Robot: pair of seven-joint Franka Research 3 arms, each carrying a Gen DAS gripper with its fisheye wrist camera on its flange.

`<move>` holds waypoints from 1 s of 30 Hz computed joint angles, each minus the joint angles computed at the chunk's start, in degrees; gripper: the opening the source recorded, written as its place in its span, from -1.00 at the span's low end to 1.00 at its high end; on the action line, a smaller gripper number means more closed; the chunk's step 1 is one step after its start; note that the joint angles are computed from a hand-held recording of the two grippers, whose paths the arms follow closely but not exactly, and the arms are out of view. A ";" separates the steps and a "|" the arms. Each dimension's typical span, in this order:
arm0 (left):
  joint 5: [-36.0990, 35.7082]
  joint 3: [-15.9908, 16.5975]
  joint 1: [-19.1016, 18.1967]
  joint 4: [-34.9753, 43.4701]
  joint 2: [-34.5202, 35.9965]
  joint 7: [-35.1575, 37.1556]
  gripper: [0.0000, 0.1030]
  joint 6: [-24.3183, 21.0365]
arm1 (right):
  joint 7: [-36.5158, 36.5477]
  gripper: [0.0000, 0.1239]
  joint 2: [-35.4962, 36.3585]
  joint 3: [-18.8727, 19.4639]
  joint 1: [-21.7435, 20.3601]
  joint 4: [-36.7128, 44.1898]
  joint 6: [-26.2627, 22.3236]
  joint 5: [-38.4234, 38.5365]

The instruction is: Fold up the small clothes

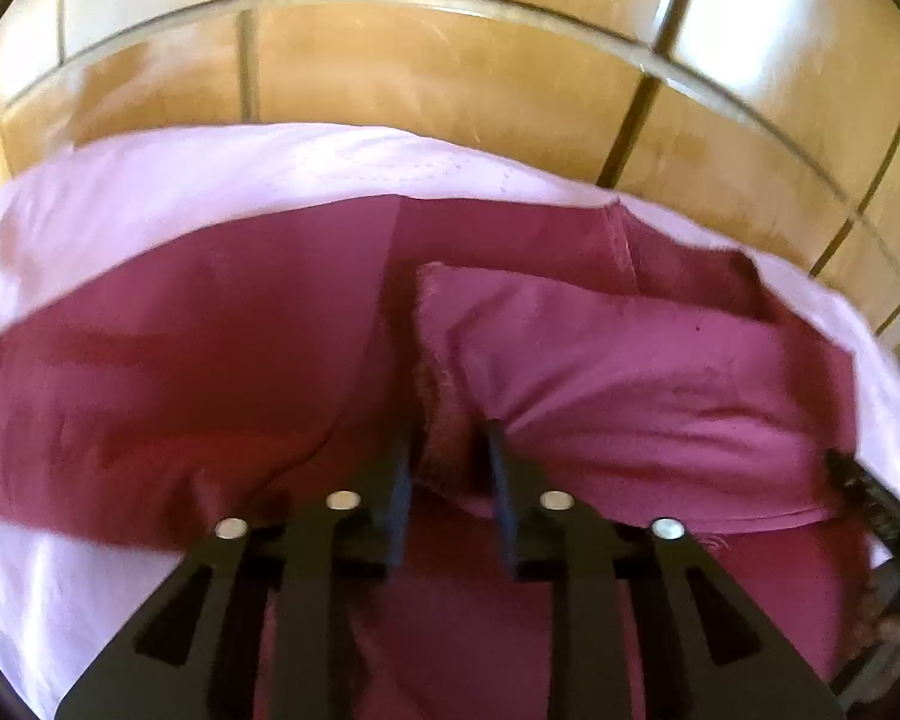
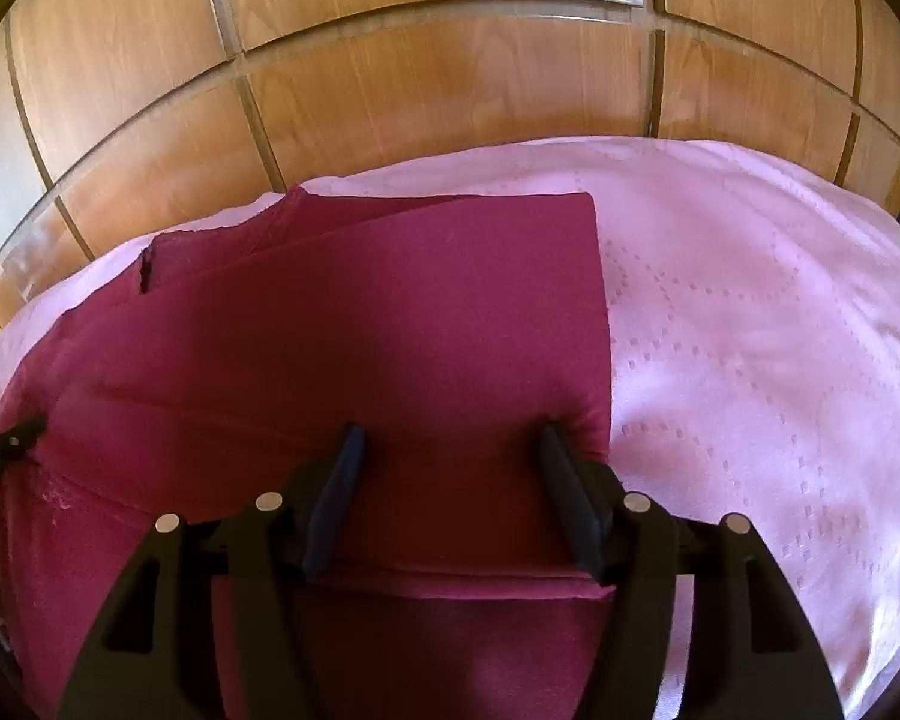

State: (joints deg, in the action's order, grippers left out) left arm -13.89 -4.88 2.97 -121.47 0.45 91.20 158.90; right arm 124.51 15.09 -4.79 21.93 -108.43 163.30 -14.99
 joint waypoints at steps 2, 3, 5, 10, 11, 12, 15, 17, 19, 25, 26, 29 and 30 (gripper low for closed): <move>-6.64 0.44 0.27 -2.49 -2.51 3.58 -0.46 0.77 | 1.27 0.01 0.63 -0.77 0.91 1.01 -0.82 -1.71; -7.70 0.76 0.06 -3.30 -3.36 3.91 -0.46 1.02 | 1.92 0.01 0.79 -1.18 1.36 1.36 -1.33 -2.76; -12.01 2.18 -0.61 -5.62 -6.16 7.36 -0.46 0.74 | 3.16 0.02 0.74 -1.57 1.94 1.64 -2.11 -4.46; -12.30 7.30 -0.32 -12.65 -14.89 6.55 -0.46 -1.59 | 5.75 0.03 0.82 -1.81 2.34 2.08 -3.09 -7.85; -13.16 8.75 -0.39 -13.30 -15.90 6.54 -0.46 -2.53 | 6.26 0.04 0.78 -1.89 2.44 2.15 -3.34 -8.57; -13.74 10.37 0.56 -14.12 -17.18 5.20 -0.46 -3.83 | 6.88 0.04 0.78 -2.00 2.61 2.27 -3.68 -9.45; -15.72 14.03 2.68 -15.99 -19.47 3.09 -0.46 -4.11 | 7.44 0.04 0.93 -1.64 2.32 2.60 -4.07 -10.35; -17.06 16.51 4.56 -17.00 -20.59 1.59 -0.46 -3.76 | 7.99 0.05 0.93 -1.60 2.31 2.70 -4.33 -11.15; -16.90 18.15 7.47 -17.15 -20.85 -1.74 -0.41 -4.43 | 8.46 0.05 0.94 -1.54 2.30 2.81 -4.59 -11.89; -19.42 21.23 11.74 -15.53 -18.75 -6.76 -0.29 -3.31 | 9.91 0.06 0.99 -1.39 2.33 3.17 -5.48 -13.87; -19.46 21.15 12.08 -15.02 -18.15 -6.92 -0.29 -3.25 | 10.03 0.07 1.01 -1.32 2.28 3.21 -5.55 -14.03; -19.76 20.68 13.09 -12.40 -14.96 -7.56 -0.29 -3.62 | 10.26 0.07 1.05 -1.14 2.14 3.30 -5.70 -14.34; -18.83 19.96 13.92 -11.21 -13.45 -8.72 -0.29 -3.83 | 10.31 0.07 1.07 -1.09 2.11 3.33 -5.74 -14.42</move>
State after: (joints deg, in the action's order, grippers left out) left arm -32.72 15.07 16.88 -132.67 -13.00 82.48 155.07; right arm 134.82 16.16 -5.88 24.04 -105.11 157.56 -29.42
